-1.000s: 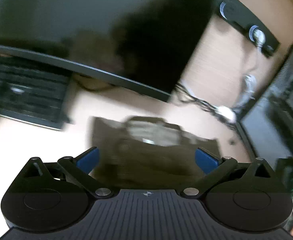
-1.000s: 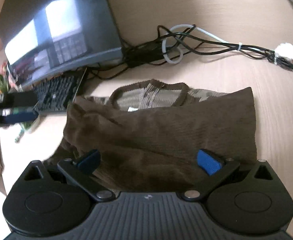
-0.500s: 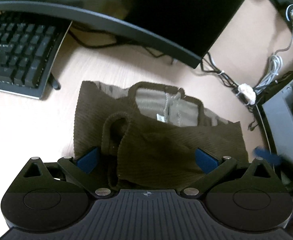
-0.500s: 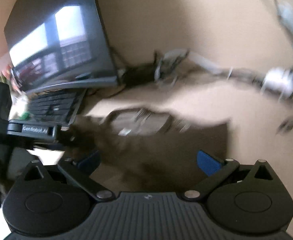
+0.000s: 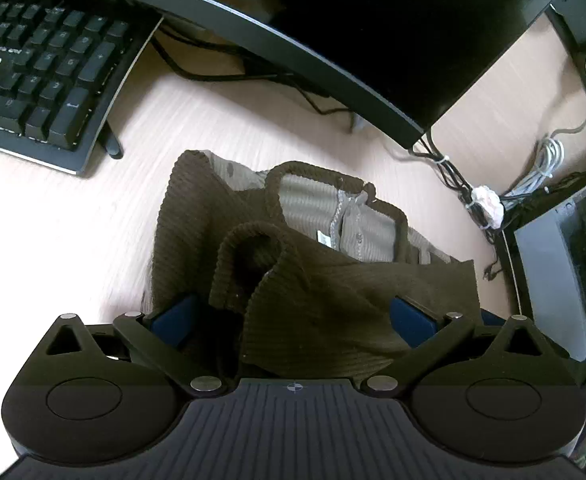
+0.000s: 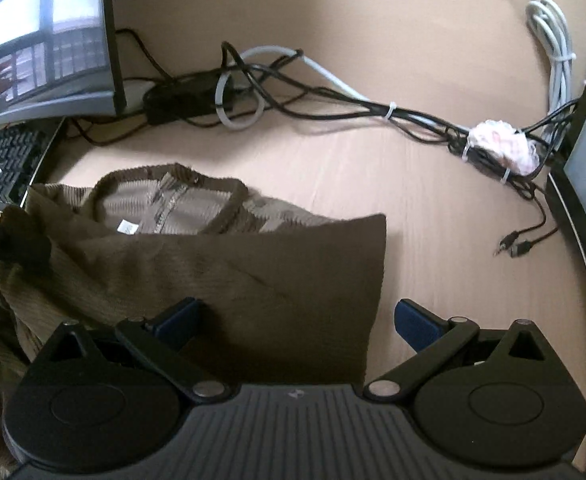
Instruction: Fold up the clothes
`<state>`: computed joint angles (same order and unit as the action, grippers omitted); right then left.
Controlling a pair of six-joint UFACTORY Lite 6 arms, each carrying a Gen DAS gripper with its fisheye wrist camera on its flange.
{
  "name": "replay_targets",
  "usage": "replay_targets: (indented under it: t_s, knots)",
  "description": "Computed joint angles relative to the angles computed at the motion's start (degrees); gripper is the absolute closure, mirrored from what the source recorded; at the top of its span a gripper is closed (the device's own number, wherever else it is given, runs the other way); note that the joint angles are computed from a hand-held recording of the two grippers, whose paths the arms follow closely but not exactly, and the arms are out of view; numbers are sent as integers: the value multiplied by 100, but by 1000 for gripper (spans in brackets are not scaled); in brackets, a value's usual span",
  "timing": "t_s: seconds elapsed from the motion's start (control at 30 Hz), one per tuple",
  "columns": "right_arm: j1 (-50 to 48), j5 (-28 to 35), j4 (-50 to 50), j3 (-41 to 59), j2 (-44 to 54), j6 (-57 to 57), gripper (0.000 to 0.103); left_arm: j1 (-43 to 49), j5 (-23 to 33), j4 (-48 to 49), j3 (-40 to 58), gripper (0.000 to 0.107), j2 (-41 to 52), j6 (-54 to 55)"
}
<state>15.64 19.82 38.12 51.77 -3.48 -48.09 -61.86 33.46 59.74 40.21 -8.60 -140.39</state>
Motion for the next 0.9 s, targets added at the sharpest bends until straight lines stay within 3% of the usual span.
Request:
replay_targets:
  t_s: [0.17,0.23,0.4,0.5,0.6,0.67,0.73,0.77,0.83,0.9]
  knots:
    - [108,-62,-248,19,72,315,0,-149,241,-262,321,4,323,667]
    - [81,11,-259,46,78,330,0,-107,164,-361,175,4,24,702]
    - [-123,384,156,231,281,-4,0,-223,1177,-484,-240,4,-987,777]
    - [-300,754,689,301,343,-747,0,396,773,-815,-506,4,-1295,1324]
    - [-464,1163,1121,313,348,-1390,0,833,335,-895,-418,5,-956,1915]
    - [-580,1333,1305,379,364,-1541,8,966,194,-855,-277,8,-670,2210]
    - [-772,1463,1538,510,434,-1659,25,1001,198,-749,-190,11,-508,2255]
    - [-891,1557,1658,623,526,-1693,27,1017,182,-724,-190,13,-472,2225]
    - [-1067,1700,1802,926,788,-1709,35,1048,137,-693,-215,34,-426,2135]
    - [-1053,1607,1811,1213,1052,-1599,38,1060,171,-615,-199,38,-345,2072]
